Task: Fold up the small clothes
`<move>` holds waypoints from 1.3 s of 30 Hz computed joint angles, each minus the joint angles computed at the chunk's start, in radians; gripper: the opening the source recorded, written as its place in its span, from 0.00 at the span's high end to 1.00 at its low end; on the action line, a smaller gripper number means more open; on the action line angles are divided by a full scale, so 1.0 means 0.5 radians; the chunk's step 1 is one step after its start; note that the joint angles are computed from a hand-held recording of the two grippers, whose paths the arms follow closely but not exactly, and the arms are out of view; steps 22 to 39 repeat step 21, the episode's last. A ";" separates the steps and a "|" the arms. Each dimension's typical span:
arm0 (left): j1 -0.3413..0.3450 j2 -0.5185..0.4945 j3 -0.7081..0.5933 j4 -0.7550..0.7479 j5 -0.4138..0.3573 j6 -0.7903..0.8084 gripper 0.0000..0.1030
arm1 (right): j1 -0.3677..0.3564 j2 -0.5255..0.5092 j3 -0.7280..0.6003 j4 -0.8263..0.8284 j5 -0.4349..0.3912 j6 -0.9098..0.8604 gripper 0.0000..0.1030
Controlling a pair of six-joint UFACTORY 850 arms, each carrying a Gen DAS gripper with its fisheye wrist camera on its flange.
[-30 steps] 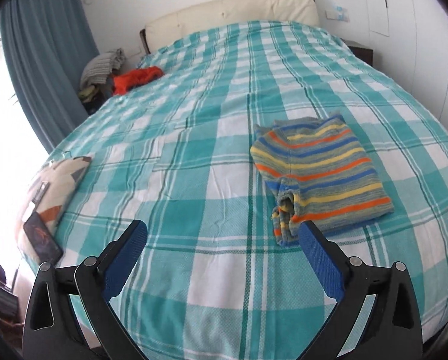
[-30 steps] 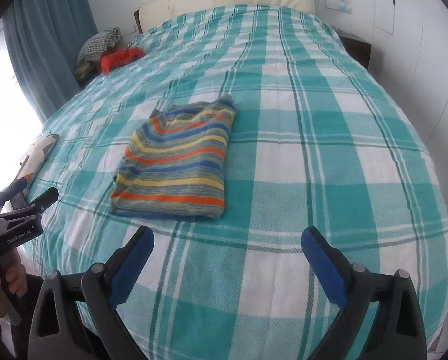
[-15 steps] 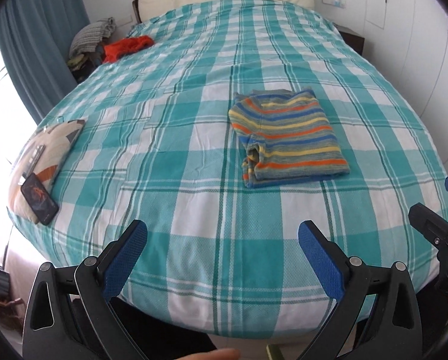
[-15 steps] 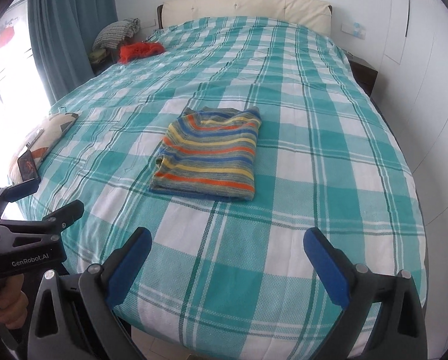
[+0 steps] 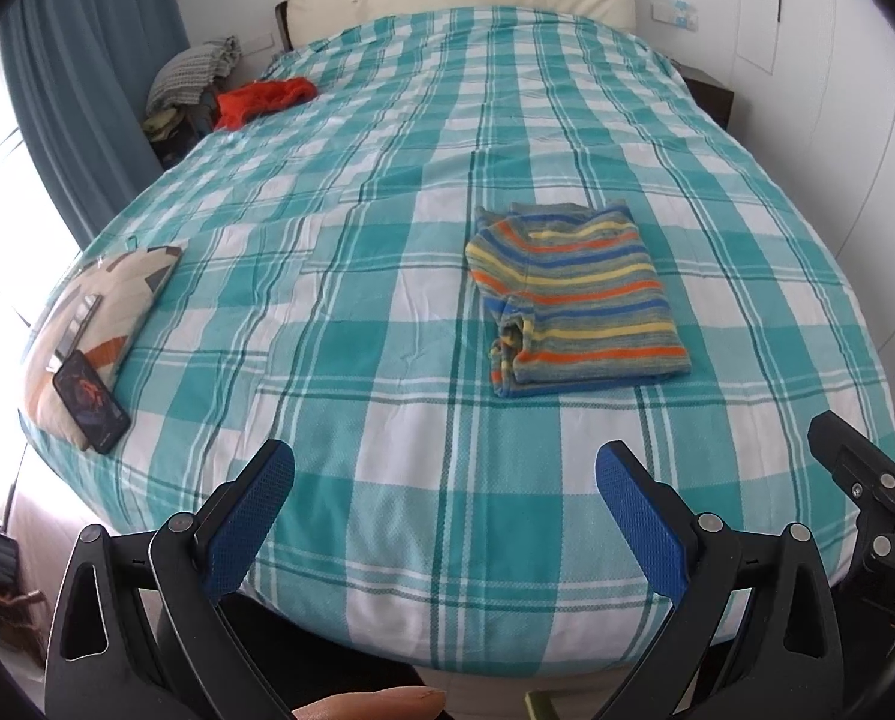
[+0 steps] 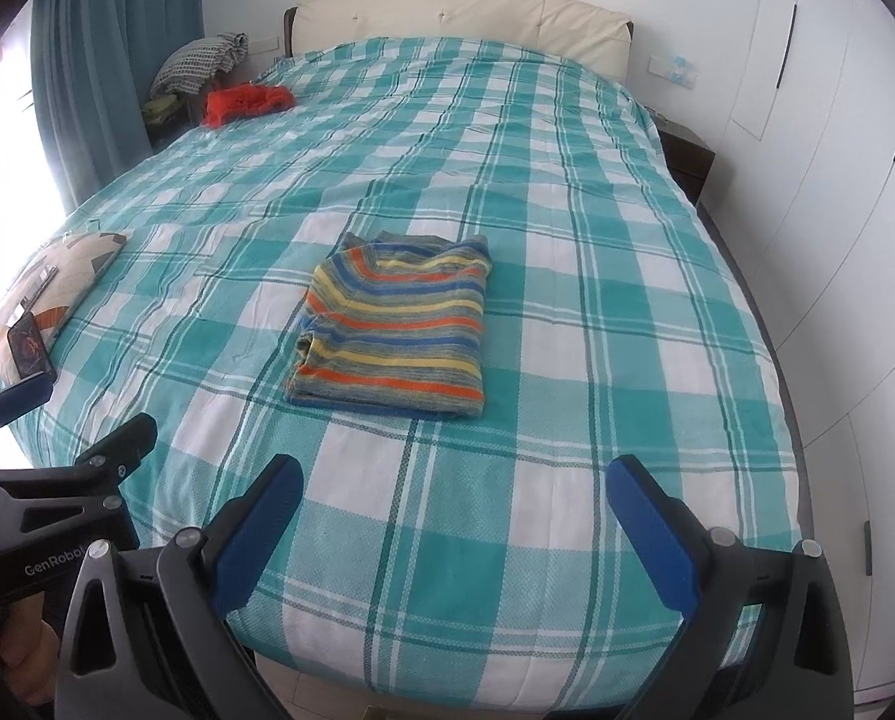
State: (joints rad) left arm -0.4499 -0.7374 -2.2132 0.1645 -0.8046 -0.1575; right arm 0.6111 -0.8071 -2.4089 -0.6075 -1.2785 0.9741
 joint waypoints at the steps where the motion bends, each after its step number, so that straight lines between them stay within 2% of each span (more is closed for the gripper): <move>1: -0.002 -0.001 -0.004 0.003 0.002 0.002 0.02 | -0.002 0.005 0.012 0.006 0.003 0.005 0.03; 8: 0.014 0.020 0.016 -0.185 0.032 0.113 0.02 | -0.011 0.063 0.135 0.025 0.033 0.046 0.03; 18: -0.030 0.081 0.108 -0.016 0.166 0.030 0.02 | -0.022 0.101 0.205 0.020 0.059 0.074 0.03; 39: -0.031 0.069 0.093 -0.021 0.146 0.040 0.02 | -0.025 0.109 0.220 0.020 0.063 0.072 0.03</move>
